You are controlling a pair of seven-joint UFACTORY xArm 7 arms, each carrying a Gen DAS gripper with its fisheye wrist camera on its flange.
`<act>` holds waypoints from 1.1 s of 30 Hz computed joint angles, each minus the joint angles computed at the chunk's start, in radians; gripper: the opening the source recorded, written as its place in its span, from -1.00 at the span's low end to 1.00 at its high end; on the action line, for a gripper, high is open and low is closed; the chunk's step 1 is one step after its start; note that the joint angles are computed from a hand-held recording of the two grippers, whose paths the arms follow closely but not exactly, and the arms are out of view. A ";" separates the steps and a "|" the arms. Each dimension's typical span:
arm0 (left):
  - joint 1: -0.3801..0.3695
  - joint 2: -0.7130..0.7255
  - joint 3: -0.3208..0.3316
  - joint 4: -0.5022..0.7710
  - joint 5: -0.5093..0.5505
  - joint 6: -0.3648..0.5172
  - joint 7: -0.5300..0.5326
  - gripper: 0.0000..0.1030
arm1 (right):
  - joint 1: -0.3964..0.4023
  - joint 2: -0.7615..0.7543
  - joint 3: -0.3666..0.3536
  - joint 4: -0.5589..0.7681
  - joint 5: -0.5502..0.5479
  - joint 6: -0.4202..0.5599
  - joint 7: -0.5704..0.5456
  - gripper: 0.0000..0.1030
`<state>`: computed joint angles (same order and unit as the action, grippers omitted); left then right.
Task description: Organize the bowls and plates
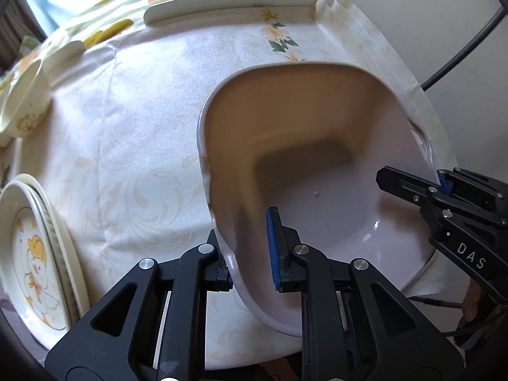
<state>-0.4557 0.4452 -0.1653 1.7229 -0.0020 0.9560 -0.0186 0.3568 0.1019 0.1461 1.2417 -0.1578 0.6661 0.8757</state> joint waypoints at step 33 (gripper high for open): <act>0.101 -0.320 0.054 -0.142 0.182 -0.178 -0.207 1.00 | 0.033 0.009 0.037 0.300 -0.343 -0.058 0.026 0.99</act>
<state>-0.3548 0.1251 -0.1112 1.5814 0.1800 0.7779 -0.2256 0.3900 0.1113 0.1829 1.5414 -0.5005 0.6084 0.9019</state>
